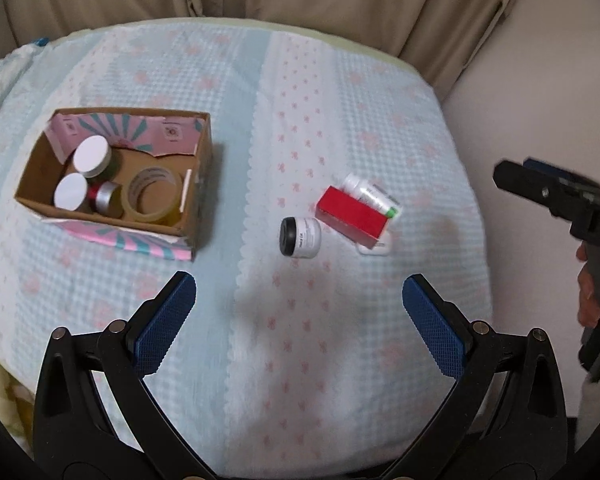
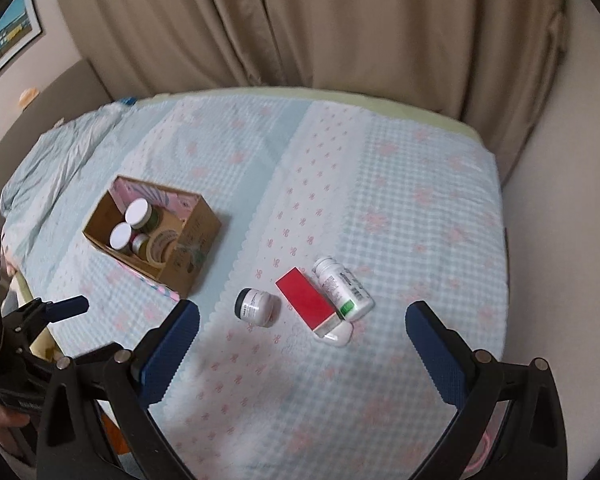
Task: Organize rigid objects
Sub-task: 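Grasp the black-capped Metal DX jar with the left tool while the right tool grasps the red box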
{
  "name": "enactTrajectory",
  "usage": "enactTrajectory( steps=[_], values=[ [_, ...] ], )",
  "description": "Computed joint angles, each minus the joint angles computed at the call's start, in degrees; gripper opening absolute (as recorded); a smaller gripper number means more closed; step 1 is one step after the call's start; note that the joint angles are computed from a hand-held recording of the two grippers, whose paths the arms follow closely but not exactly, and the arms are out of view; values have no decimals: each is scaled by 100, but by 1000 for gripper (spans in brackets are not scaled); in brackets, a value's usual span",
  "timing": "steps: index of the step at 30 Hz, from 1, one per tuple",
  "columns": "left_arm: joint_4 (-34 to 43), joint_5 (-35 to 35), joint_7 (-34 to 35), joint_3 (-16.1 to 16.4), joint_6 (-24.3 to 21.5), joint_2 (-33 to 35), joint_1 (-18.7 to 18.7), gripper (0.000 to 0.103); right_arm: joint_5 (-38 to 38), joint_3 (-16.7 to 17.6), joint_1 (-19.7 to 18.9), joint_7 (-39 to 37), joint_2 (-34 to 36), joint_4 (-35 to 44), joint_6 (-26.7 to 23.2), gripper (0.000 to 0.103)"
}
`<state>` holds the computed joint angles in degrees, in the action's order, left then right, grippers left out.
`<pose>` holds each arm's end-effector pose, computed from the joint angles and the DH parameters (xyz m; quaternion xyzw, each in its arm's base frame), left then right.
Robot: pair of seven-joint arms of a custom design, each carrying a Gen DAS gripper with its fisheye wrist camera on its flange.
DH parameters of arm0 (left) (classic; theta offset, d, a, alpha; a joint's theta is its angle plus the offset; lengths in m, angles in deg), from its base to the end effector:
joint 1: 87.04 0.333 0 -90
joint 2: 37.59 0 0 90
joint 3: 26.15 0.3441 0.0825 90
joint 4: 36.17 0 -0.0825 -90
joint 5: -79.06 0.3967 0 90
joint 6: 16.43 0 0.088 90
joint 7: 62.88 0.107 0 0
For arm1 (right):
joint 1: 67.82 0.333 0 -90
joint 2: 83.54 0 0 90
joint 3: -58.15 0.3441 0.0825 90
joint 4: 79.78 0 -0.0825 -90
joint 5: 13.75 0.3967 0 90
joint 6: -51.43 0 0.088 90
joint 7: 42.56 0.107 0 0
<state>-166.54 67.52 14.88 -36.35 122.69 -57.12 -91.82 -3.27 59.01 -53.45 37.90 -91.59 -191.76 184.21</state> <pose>0.4731 -0.1365 0.5655 -0.7075 0.6617 -0.2343 0.0816 0.5462 0.1528 0.6189 -0.7891 0.5562 -0.1077 0.2372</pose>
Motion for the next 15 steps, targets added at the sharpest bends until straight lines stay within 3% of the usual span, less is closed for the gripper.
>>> enactTrajectory(
  steps=[7, 9, 13, 15],
  values=[
    [-48, 533, -562, -253, 829, 889, 15, 103, 214, 72, -45, -1079, 849, 313, 2, 95],
    [-2, 844, -844, -295, 1046, 1211, 8, 103, 217, 130, -89, -1433, 1083, 411, -17, 88],
    [-9, 1405, -1335, -254, 1573, 1701, -90, 103, 244, 250, -202, -2084, 1516, 574, 1, 85],
    [67, 1865, -1699, -197, 1771, 2012, -164, 103, 269, 315, -258, -2414, 1736, 654, -6, 75]
  ],
)
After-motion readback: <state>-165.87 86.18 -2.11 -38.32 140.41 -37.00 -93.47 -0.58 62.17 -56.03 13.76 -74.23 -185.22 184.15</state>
